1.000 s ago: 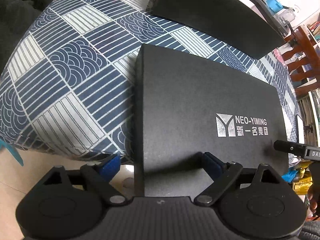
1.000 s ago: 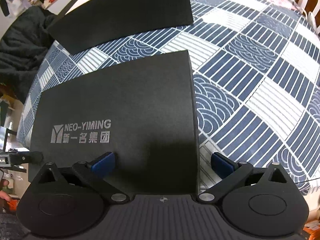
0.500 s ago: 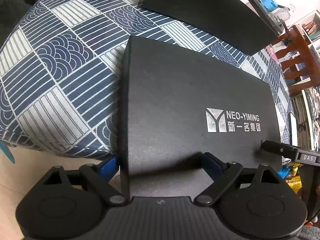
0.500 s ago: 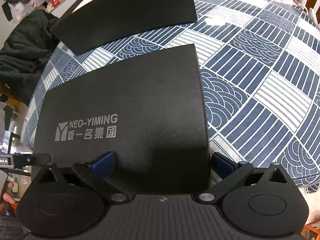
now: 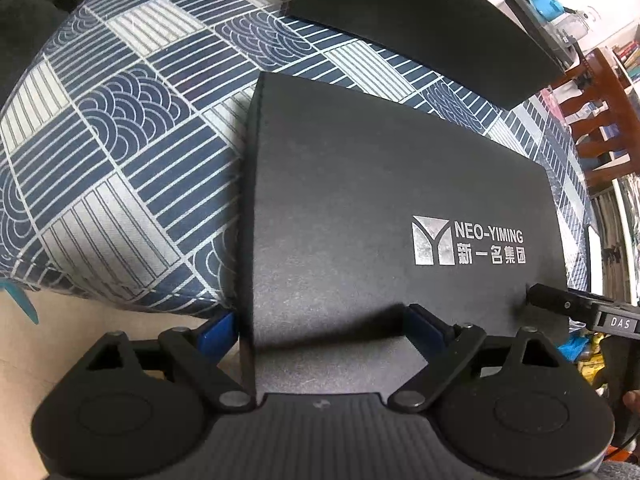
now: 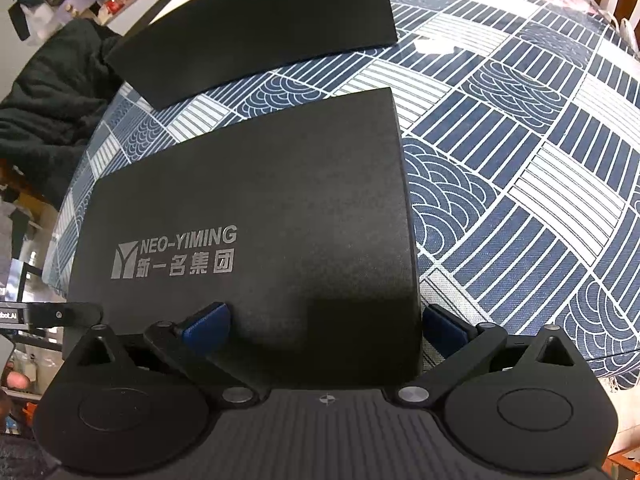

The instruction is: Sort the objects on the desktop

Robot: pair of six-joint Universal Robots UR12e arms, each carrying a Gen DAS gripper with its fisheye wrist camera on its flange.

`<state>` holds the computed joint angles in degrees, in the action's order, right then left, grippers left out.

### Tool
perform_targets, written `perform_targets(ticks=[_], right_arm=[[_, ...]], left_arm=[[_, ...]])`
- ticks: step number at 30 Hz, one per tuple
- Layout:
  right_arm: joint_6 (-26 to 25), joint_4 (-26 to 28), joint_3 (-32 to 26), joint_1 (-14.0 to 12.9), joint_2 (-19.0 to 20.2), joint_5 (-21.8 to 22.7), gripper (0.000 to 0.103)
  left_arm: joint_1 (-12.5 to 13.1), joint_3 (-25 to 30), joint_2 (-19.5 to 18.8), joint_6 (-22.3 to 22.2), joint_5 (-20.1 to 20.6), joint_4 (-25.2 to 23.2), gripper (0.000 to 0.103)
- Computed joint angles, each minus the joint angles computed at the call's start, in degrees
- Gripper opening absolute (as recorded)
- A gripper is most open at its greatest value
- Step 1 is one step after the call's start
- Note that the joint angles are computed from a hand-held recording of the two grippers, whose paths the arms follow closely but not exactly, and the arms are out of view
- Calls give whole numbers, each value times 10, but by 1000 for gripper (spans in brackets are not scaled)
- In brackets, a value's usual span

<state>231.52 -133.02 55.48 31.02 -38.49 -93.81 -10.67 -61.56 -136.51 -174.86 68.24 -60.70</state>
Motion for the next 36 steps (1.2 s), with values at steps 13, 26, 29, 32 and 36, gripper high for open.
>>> perform_targets(ticks=[13, 26, 29, 32, 36], right_arm=[[-4, 1, -1, 2, 0, -5, 103], [-30, 47, -33, 6, 10, -12, 103], [-31, 48, -34, 7, 9, -10, 103], [-32, 44, -32, 9, 7, -10, 103], [-32, 38, -28, 8, 4, -7, 103]], left_arm=[[-2, -7, 3, -8, 4, 14, 103], [-4, -7, 5, -3, 13, 10, 103], [-5, -5, 7, 4, 21, 8, 103], [-5, -2, 8, 8, 26, 5, 103], [-8, 3, 9, 11, 35, 0, 103]])
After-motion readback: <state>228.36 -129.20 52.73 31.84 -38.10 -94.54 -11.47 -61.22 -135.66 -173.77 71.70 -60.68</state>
